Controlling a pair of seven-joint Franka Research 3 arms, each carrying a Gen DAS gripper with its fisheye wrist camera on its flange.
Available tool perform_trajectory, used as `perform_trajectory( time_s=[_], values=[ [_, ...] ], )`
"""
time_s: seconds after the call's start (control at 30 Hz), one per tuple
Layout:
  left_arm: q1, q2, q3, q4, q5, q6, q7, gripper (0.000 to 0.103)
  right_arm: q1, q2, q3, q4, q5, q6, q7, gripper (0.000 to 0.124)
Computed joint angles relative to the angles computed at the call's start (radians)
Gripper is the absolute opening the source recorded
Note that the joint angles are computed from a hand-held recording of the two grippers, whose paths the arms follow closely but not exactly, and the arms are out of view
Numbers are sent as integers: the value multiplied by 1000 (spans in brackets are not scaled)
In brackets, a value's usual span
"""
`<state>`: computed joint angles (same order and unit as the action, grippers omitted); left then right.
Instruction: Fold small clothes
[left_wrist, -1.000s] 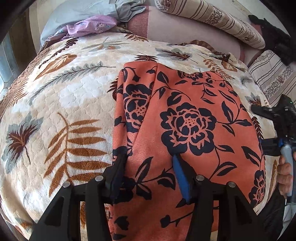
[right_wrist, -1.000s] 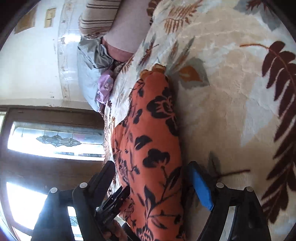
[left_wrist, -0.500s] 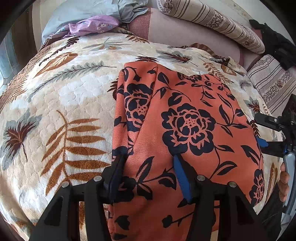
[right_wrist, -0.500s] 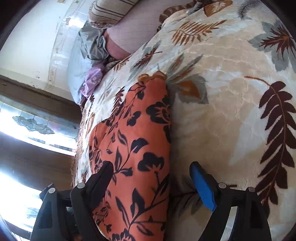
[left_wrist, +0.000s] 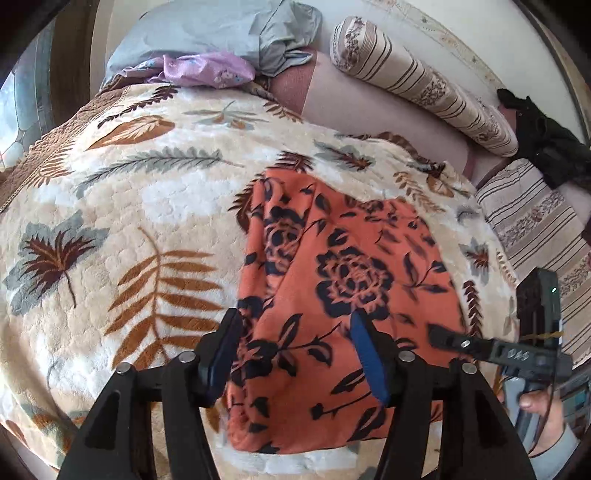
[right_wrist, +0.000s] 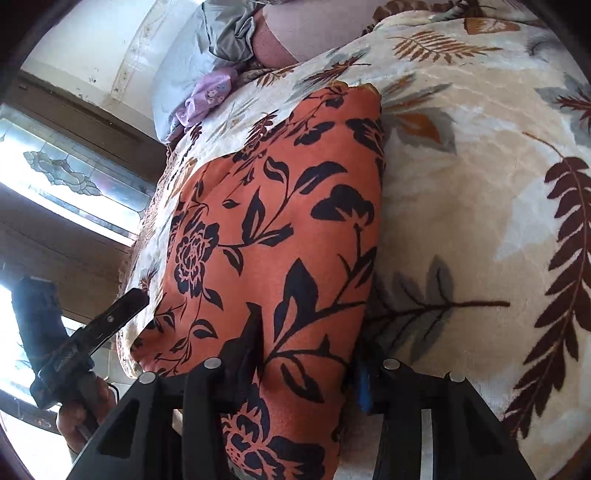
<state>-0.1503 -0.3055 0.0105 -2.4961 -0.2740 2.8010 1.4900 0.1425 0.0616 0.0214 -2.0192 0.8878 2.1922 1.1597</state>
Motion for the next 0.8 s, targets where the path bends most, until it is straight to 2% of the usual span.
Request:
perform_trajectory(
  time_s=[0.03, 0.07, 0.1, 0.13, 0.17, 0.27, 0.4, 0.5, 0.53, 0.57, 0.6, 0.63, 0.67, 0.73, 0.8],
  values=[
    [-8, 36, 20, 19, -26, -76, 24, 66, -7, 4, -4, -1, 42, -13, -5, 68],
    [-45, 62, 67, 16, -121, -109, 84, 66, -11, 4, -6, 0, 60, -21, 2, 70],
    [-52, 54, 79, 1, -214, -86, 145, 65, -14, 5, -8, 3, 65, -30, 10, 71],
    [-35, 27, 62, -11, -238, -82, 156, 61, -16, 3, -9, 7, 67, -38, 13, 74],
    [-20, 12, 52, -1, -228, -109, 141, 58, -20, -3, -10, 6, 76, -40, 5, 74],
    [-36, 0, 70, 26, -326, -80, 233, 59, -26, 2, -15, 21, 104, -31, -1, 81],
    [10, 129, 60, 167, -336, -160, 251, 67, -41, 69, -13, 91, 130, -42, 27, 81],
    [49, 263, 51, 276, -383, -281, 274, 68, -55, 163, 2, 185, 116, -123, 64, 81],
    [59, 278, 44, 278, -455, -281, 325, 68, -58, 187, 11, 213, 102, -152, 52, 75],
    [71, 279, 35, 277, -513, -279, 365, 65, -43, 189, 16, 225, 40, -132, 50, 55],
    [85, 282, 30, 287, -579, -320, 414, 35, -30, 185, 22, 235, -15, -116, 34, 50],
    [97, 272, 19, 281, -607, -324, 429, 30, -23, 180, 27, 246, -52, -110, 16, 44],
    [104, 261, -1, 272, -572, -297, 423, 28, -19, 175, 30, 259, -81, -110, -4, 38],
    [120, 252, -38, 273, -529, -271, 399, 25, -17, 165, 34, 290, -117, -111, -48, 35],
    [127, 247, -61, 291, -576, -258, 420, 24, -20, 152, 32, 322, -141, -102, -101, 34]
  ],
)
